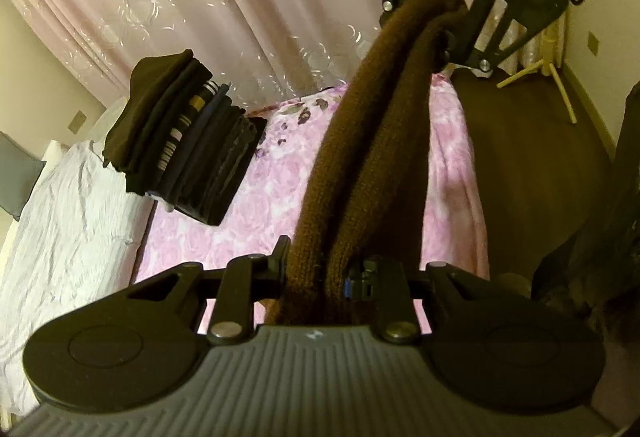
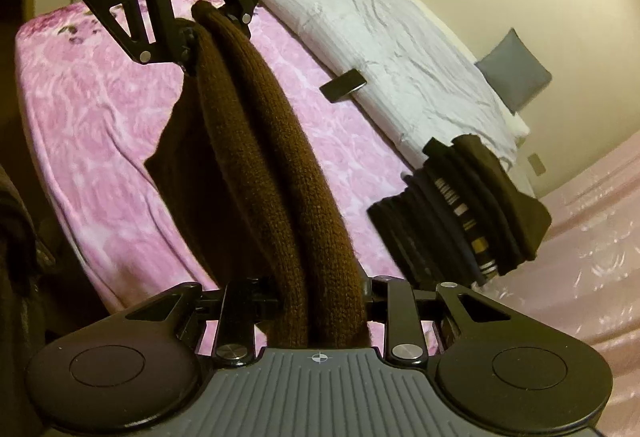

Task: Fold clothes
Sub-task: 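Lift the folded cardigan with both grippers and carry it toward the clothes stack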

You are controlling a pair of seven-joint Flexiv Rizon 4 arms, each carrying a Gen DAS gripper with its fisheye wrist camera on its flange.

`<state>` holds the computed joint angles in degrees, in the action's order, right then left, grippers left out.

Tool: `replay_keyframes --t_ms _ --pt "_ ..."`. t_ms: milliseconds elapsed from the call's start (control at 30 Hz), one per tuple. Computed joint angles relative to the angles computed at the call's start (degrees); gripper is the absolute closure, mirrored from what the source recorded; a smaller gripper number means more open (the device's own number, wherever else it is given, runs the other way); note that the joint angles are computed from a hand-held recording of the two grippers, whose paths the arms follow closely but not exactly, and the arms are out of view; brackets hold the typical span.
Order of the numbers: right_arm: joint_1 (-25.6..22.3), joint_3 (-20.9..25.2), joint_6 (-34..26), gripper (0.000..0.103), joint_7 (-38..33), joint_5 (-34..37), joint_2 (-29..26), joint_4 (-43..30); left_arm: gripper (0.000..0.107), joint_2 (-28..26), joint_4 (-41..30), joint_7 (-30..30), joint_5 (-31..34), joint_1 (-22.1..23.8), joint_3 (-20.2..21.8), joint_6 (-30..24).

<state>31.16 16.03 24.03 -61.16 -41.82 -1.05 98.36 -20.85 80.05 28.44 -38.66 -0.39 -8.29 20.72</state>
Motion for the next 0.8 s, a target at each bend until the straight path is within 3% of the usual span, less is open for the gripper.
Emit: replay_keyframes --t_ms 167,367,800 --pt "-4.13 -1.05 4.78 0.076 -5.91 2.10 4.79 4.64 0.086 -0.15 -0.84 -5.31 1.43 -3.48 -0.92 3.45" --pt "-6.87 -1.46 6.59 0.076 -8.38 3.13 4.56 4.86 0.086 -2.82 -4.29 -7.38 3.23 -5.43 -2.27 6.03" --pt "-7.51 -3.74 1.24 0.076 -7.54 3.60 -0.94 -1.61 0.086 -19.64 -28.89 -12.40 7.94 -7.50 -5.72 -4.23"
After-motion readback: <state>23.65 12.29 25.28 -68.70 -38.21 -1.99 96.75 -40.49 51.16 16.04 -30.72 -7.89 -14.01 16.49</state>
